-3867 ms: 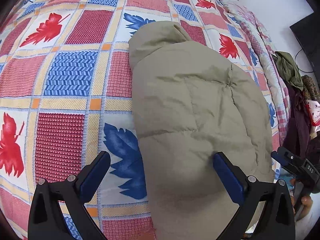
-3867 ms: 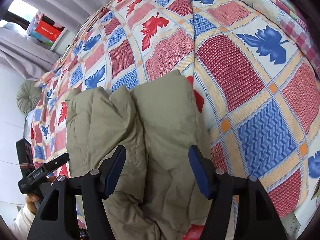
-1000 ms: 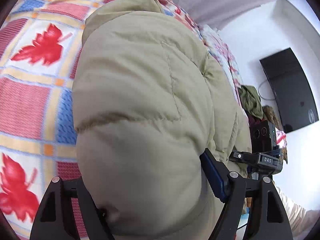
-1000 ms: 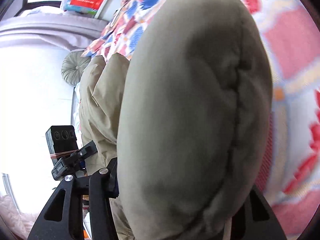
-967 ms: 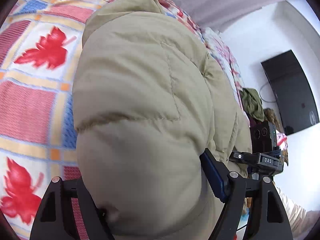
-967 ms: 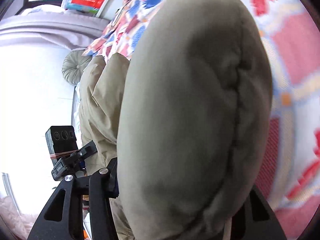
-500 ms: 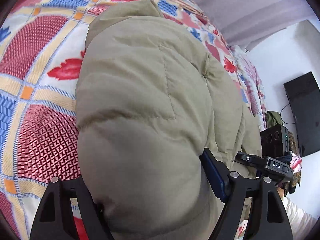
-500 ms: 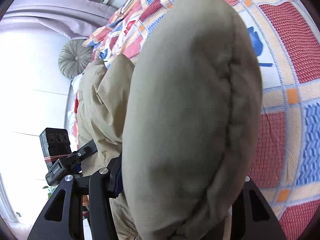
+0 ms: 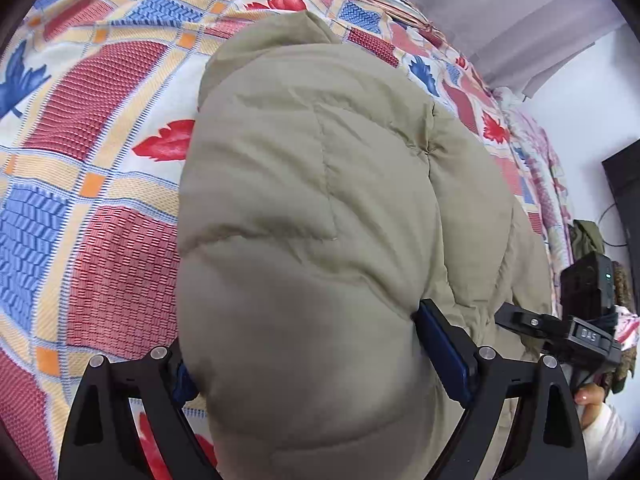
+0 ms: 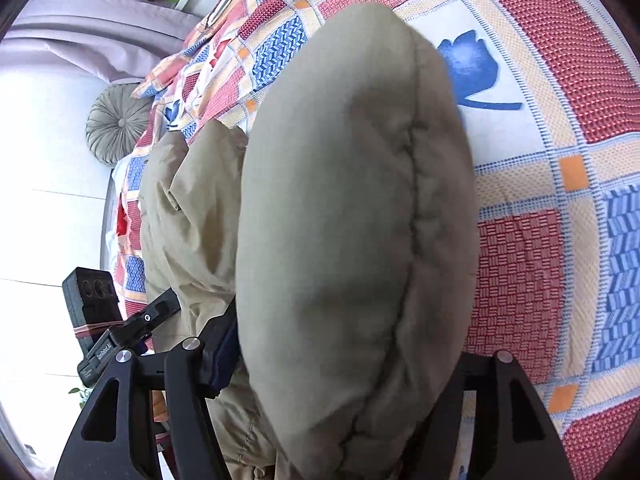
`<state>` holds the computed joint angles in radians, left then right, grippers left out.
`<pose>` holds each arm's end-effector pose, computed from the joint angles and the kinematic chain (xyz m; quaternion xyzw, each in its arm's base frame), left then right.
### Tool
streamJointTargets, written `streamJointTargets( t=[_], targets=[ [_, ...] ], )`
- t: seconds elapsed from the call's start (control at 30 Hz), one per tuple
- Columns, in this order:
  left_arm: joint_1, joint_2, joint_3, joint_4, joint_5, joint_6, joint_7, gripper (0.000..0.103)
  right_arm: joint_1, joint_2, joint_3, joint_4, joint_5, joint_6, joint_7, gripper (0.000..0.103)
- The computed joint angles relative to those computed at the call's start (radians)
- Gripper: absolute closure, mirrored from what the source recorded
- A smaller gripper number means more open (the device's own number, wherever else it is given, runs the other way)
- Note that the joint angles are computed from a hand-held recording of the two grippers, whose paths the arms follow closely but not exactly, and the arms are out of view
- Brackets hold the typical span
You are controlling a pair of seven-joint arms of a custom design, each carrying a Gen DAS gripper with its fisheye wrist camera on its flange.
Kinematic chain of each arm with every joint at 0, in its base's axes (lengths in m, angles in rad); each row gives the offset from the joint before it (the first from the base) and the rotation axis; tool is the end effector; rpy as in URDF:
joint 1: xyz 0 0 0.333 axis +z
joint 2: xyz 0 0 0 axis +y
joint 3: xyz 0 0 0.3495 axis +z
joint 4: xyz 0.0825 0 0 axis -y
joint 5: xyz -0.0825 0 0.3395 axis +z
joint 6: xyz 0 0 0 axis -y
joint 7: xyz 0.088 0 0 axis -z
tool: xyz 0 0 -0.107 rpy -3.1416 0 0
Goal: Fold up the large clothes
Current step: 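Lower the bundle onto the quilt and press it flat with both tools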
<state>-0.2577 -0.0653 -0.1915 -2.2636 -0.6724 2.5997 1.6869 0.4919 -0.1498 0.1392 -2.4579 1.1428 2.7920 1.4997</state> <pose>0.4580 -0.2087 0.4865 0.6586 -0.6952 0.2801 0.0671 0.3837 0.2307 0.4502 -0.5551 0.7509 0.1564 0.3218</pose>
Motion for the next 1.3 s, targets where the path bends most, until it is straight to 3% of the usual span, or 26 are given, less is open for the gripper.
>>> streamJointTargets(
  t=[0.1,0.2,0.3,0.4,0.47,0.5,0.53,0.6,0.67,0.73,0.83,0.97,1.07,1.13,1.3],
  targets=[
    [0.011,-0.032,-0.013,-0.008,0.162,0.007,-0.146,0.010,-0.016,-0.051,0.005,-0.033,-0.092,-0.013,0.093,0.032],
    [0.021,-0.115,-0.022,-0.049,0.356,0.022,-0.310,0.010,-0.052,-0.112,0.028,-0.064,-0.272,-0.036,0.267,0.031],
    [0.002,-0.189,0.009,-0.088,0.398,0.019,-0.347,0.010,-0.125,-0.225,0.091,-0.113,-0.555,-0.094,0.502,0.031],
    [-0.002,-0.242,0.020,-0.120,0.460,-0.005,-0.395,0.010,-0.175,-0.316,0.151,-0.114,-0.741,-0.175,0.661,0.031],
    [-0.009,-0.273,0.017,-0.146,0.506,-0.015,-0.423,0.010,-0.180,-0.368,0.155,-0.093,-0.813,-0.218,0.712,0.043],
    [-0.015,-0.275,0.012,-0.150,0.524,-0.022,-0.438,0.010,-0.168,-0.391,0.150,-0.095,-0.825,-0.220,0.719,0.057],
    [-0.027,-0.277,0.011,-0.156,0.532,-0.032,-0.447,0.010,-0.144,-0.410,0.138,-0.085,-0.846,-0.228,0.737,0.064],
    [-0.052,-0.282,0.011,-0.179,0.536,-0.028,-0.453,0.010,-0.140,-0.392,0.166,-0.046,-0.853,-0.202,0.744,0.069],
    [-0.066,-0.289,0.005,-0.204,0.552,-0.012,-0.468,0.010,-0.102,-0.358,0.160,-0.010,-0.879,-0.187,0.743,0.069],
    [-0.064,-0.292,-0.010,-0.221,0.590,0.004,-0.505,0.010,-0.093,-0.278,0.191,0.054,-0.892,-0.179,0.737,0.070],
    [-0.080,-0.295,-0.006,-0.233,0.614,0.012,-0.520,0.010,-0.066,-0.230,0.200,0.072,-0.931,-0.225,0.760,0.070],
    [-0.115,-0.289,0.019,-0.239,0.588,0.013,-0.496,0.010,-0.043,-0.213,0.192,0.031,-0.941,-0.257,0.838,0.071],
    [-0.130,-0.283,0.022,-0.248,0.569,0.024,-0.485,0.010,-0.023,-0.212,0.174,-0.017,-0.921,-0.243,0.866,0.075],
    [-0.132,-0.275,0.017,-0.250,0.566,0.024,-0.489,0.002,-0.011,-0.206,0.166,-0.045,-0.910,-0.228,0.872,0.075],
    [-0.144,-0.261,0.020,-0.250,0.538,0.024,-0.476,0.002,0.009,-0.193,0.151,-0.098,-0.880,-0.182,0.885,0.075]
  ],
)
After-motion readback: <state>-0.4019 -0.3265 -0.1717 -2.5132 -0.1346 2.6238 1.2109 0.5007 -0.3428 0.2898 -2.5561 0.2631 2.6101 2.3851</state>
